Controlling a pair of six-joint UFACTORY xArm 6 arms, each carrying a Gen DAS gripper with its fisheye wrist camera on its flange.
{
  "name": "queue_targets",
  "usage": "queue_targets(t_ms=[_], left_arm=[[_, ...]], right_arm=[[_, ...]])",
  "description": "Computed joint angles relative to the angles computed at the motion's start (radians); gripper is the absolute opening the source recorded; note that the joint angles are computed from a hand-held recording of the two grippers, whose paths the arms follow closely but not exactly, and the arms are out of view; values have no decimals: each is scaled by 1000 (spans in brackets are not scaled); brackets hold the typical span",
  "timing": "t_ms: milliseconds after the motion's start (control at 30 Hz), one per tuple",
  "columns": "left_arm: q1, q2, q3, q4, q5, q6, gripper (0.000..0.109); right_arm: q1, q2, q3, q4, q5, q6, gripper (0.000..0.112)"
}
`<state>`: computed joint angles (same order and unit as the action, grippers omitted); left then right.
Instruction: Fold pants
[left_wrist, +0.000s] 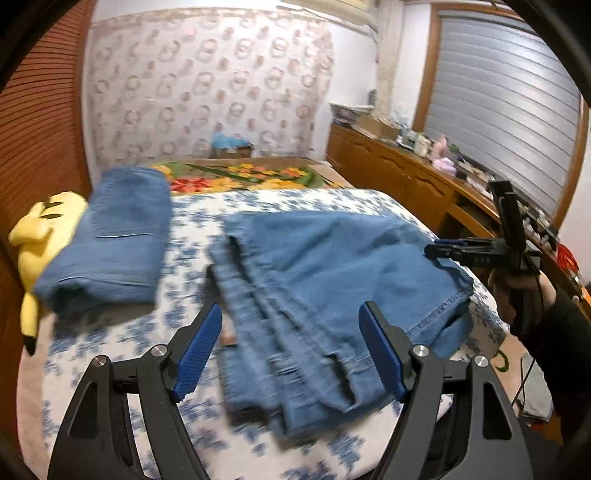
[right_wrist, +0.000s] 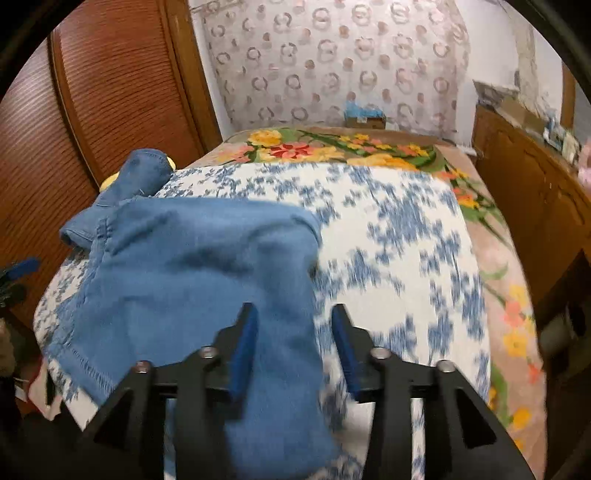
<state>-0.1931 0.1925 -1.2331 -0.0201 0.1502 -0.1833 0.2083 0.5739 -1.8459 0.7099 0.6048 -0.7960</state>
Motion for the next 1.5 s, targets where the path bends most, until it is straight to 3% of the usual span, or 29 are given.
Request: queue_targets(t_ms=[67, 167, 500, 600, 667, 767, 967, 1133, 1400, 1500], left_arm=[[-18, 36, -44, -27, 24, 29, 77], [-40, 74, -86, -43, 46, 58, 77], [-33, 133, -124, 3, 135, 9, 77], [-31, 127, -99, -13, 121, 18, 77], [-32, 120, -85, -25, 112, 26, 77], [-31, 105, -66, -63, 102, 50, 77], [-11, 33, 7, -34, 53, 7, 77], [34, -64, 99, 71, 5, -99, 77], [126, -196, 234, 274, -34, -293, 77], [161, -209, 244, 286, -31, -302, 77]], right_arm=[[-10, -14, 39, 44, 1, -18, 58], [-25, -41, 98, 126, 12, -71, 63], [-33, -104, 209, 256, 40, -110, 64], [-26, -131, 242, 275, 45, -137, 46], [-27, -133, 242, 283, 68, -147, 28], [-11, -188, 289, 284, 27, -182, 20], [22, -273, 298, 369, -6, -290, 18], [89, -293, 252, 403, 4, -364, 18], [235, -215, 159, 334, 43, -379, 17], [274, -159, 115, 281, 92, -347, 17]])
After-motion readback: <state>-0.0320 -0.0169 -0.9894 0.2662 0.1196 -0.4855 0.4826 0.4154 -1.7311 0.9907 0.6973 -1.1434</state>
